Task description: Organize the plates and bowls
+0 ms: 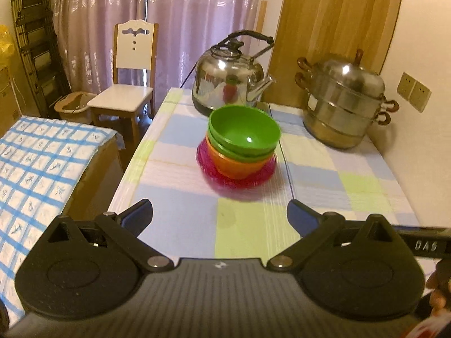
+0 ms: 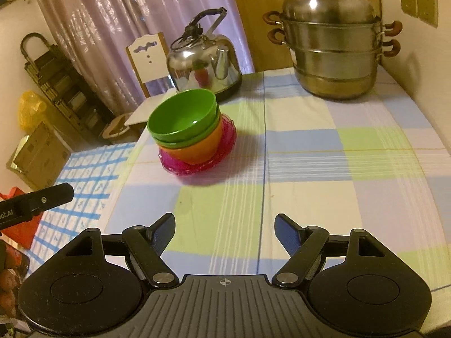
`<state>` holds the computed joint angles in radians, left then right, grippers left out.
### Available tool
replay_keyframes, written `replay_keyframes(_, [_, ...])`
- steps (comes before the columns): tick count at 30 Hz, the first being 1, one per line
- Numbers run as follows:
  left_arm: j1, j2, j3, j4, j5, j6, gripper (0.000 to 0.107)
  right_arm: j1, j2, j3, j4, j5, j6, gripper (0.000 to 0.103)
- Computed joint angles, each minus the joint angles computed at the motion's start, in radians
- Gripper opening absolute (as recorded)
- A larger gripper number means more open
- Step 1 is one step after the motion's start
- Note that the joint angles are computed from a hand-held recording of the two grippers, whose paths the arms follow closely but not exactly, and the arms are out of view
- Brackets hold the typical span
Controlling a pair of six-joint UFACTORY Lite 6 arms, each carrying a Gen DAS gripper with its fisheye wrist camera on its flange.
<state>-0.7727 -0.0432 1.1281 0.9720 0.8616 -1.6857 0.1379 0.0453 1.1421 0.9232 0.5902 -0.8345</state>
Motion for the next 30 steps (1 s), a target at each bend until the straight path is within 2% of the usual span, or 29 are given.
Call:
replay_keyframes(4, [-0.093, -0.008, -0.010, -0.001, 0.083, -0.046, 0.101, -0.047, -0.087, -0.082, 0.046, 0.044, -0.061, 0.077])
replay_keyframes(10, [-0.172, -0.039, -0.031, -0.033, 0.125, -0.089, 0.101, -0.098, -0.201, -0.174, 0.052, 0.090, -0.076, 0.077])
replay_keyframes(18, [-0.277, -0.071, -0.058, -0.061, 0.171, -0.138, 0.101, -0.117, -0.398, -0.324, 0.053, 0.070, -0.064, 0.077])
replay_keyframes(30, [-0.462, 0.024, 0.032, -0.084, 0.334, -0.231, 0.101, -0.155, -0.633, -0.487, -0.003, 0.103, -0.103, 0.077])
